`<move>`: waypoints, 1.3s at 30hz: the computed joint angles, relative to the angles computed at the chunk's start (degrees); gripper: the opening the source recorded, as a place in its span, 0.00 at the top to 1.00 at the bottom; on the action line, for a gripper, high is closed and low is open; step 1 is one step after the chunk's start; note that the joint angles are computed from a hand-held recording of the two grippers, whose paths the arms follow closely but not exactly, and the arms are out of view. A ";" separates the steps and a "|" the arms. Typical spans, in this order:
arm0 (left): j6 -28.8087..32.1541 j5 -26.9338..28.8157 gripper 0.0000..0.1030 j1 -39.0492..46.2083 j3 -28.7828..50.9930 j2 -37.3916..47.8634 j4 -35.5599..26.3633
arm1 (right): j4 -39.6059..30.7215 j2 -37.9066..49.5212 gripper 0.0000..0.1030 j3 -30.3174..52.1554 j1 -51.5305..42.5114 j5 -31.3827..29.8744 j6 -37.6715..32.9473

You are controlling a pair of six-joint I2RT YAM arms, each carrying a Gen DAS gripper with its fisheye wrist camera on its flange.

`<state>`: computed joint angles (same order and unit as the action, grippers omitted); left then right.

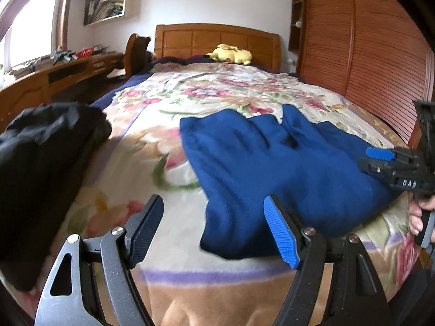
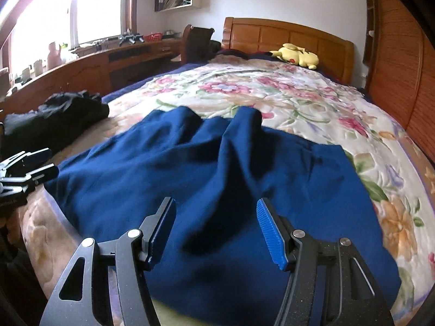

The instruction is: Fold large clothes

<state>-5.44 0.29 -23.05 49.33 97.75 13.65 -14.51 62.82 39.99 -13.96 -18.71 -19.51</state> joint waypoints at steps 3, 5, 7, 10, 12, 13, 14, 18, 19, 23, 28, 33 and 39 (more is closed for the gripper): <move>-0.26 -0.39 0.25 -0.11 -1.30 -0.17 0.55 | 0.25 1.55 0.38 -1.20 0.06 1.85 -1.51; 0.03 -1.21 0.25 -0.48 -1.93 -0.10 0.87 | 0.65 3.71 0.38 -1.97 -1.66 -0.52 -2.49; 0.02 -1.87 0.25 -0.83 -2.35 0.01 1.03 | 1.00 5.31 0.38 -2.08 -3.20 -3.56 -1.99; -0.20 -2.97 0.25 -1.54 -2.60 0.62 1.07 | 1.82 5.53 0.38 -2.32 -3.37 -2.95 -2.51; -0.40 -3.09 0.25 -1.80 -2.45 0.89 0.59 | 2.61 5.10 0.38 -2.86 -2.15 -1.36 -2.40; -0.64 -3.20 0.25 -1.93 -2.28 0.98 0.40 | 2.58 4.83 0.38 -3.03 -2.29 -1.60 -2.38; -1.02 -3.36 0.25 -2.01 -2.21 0.98 0.36 | 2.45 4.68 0.38 -3.12 -2.56 -2.05 -2.43; -2.17 -3.61 0.25 -2.07 -2.33 0.71 -0.02 | 3.92 3.97 0.38 -4.27 -0.21 0.12 -1.13; -2.30 -3.80 0.25 -2.16 -2.29 0.68 -0.31 | 4.14 3.56 0.38 -4.63 0.08 0.51 -1.13; -2.13 -4.66 0.27 -2.65 -0.76 0.66 -2.92 | 4.28 2.46 0.38 -5.37 1.09 1.93 -1.25; -2.39 -4.54 0.29 -2.72 1.55 1.95 -5.54 | 3.53 2.01 0.38 -5.29 0.58 1.18 -1.52; -4.38 0.37 0.45 -1.21 3.73 3.24 -8.29 | 2.10 2.13 0.38 -4.64 -0.69 -1.19 -2.26; -5.06 -0.59 0.86 -3.67 6.29 1.83 -12.27 | 0.06 0.74 0.38 -4.76 -3.46 -5.16 -4.52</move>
